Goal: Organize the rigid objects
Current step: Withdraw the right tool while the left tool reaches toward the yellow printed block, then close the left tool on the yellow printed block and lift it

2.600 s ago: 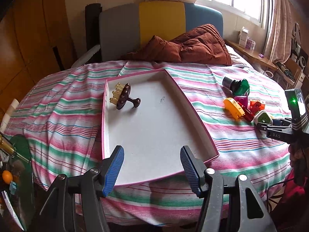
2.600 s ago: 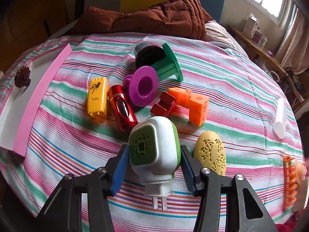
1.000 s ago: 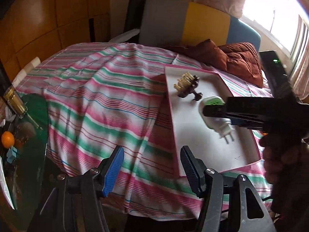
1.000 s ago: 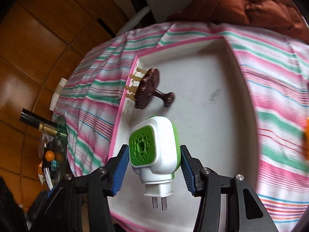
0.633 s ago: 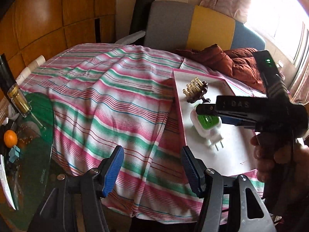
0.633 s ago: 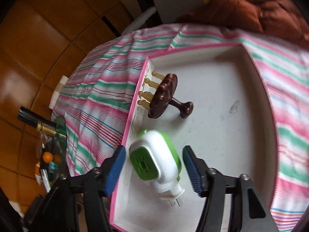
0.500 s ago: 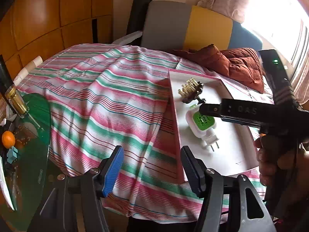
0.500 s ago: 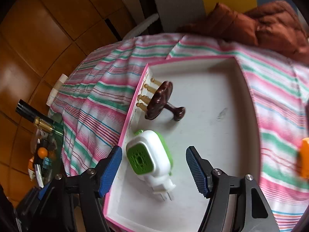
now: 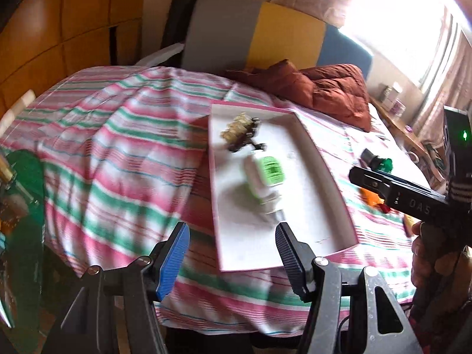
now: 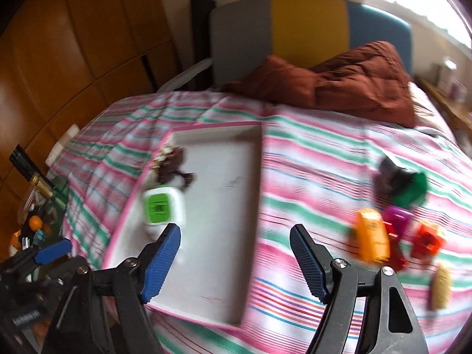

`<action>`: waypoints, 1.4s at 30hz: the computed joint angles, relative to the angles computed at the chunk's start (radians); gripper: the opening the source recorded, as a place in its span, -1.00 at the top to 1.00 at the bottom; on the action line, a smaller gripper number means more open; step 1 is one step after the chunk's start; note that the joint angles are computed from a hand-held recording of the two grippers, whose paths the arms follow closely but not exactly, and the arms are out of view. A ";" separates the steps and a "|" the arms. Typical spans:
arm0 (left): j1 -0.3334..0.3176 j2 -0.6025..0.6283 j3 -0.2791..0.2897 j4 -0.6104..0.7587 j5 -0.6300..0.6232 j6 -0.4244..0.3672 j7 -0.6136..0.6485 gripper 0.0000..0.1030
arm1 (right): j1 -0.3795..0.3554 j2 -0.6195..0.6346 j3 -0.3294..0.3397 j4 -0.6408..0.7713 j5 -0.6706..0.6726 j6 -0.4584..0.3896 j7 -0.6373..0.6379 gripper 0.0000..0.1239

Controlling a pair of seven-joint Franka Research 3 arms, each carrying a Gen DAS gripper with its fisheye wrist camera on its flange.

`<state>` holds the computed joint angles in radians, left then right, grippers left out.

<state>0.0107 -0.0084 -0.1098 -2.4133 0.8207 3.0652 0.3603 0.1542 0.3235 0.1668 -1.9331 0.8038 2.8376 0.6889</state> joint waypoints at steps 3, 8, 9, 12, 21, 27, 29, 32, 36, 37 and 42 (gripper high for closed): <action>-0.017 0.015 -0.013 0.021 -0.081 0.010 0.101 -0.19 | -0.032 -0.021 -0.024 -0.026 0.017 0.029 -0.001 -0.25; -0.053 0.060 -0.051 0.076 -0.330 0.028 0.378 -0.19 | -0.060 -0.031 -0.094 -0.046 -0.054 0.078 0.087 -0.26; -0.056 0.075 -0.067 0.096 -0.390 0.024 0.447 -0.19 | -0.066 -0.029 -0.110 -0.046 -0.079 0.086 0.114 -0.27; -0.068 0.125 -0.112 0.161 -0.532 0.005 0.600 -0.19 | -0.081 -0.018 -0.152 -0.042 -0.157 0.112 0.203 -0.27; -0.178 0.368 -0.123 0.507 -0.592 -0.174 0.707 -0.19 | -0.236 0.029 -0.105 -0.013 -0.139 0.158 0.258 -0.27; -0.226 0.576 -0.125 0.783 -0.634 -0.312 0.730 -0.13 | -0.293 0.032 -0.063 0.011 -0.041 0.110 0.198 -0.27; -0.238 0.633 -0.125 0.864 -0.645 -0.356 0.732 -0.08 | -0.300 0.029 -0.057 0.015 -0.009 0.098 0.177 -0.27; -0.268 0.702 -0.105 0.964 -0.635 -0.389 0.724 -0.07 | -0.297 0.029 -0.066 0.025 0.021 0.077 0.162 -0.27; -0.286 0.793 -0.100 1.095 -0.637 -0.432 0.731 -0.06 | -0.285 0.028 -0.084 0.030 0.037 0.058 0.162 -0.27; -0.289 0.811 -0.100 1.122 -0.639 -0.442 0.735 -0.06 | -0.280 0.027 -0.088 0.030 0.035 0.060 0.164 -0.27; -0.324 0.909 -0.070 1.261 -0.622 -0.491 0.731 0.08 | -0.273 0.027 -0.095 0.034 0.041 0.049 0.157 -0.30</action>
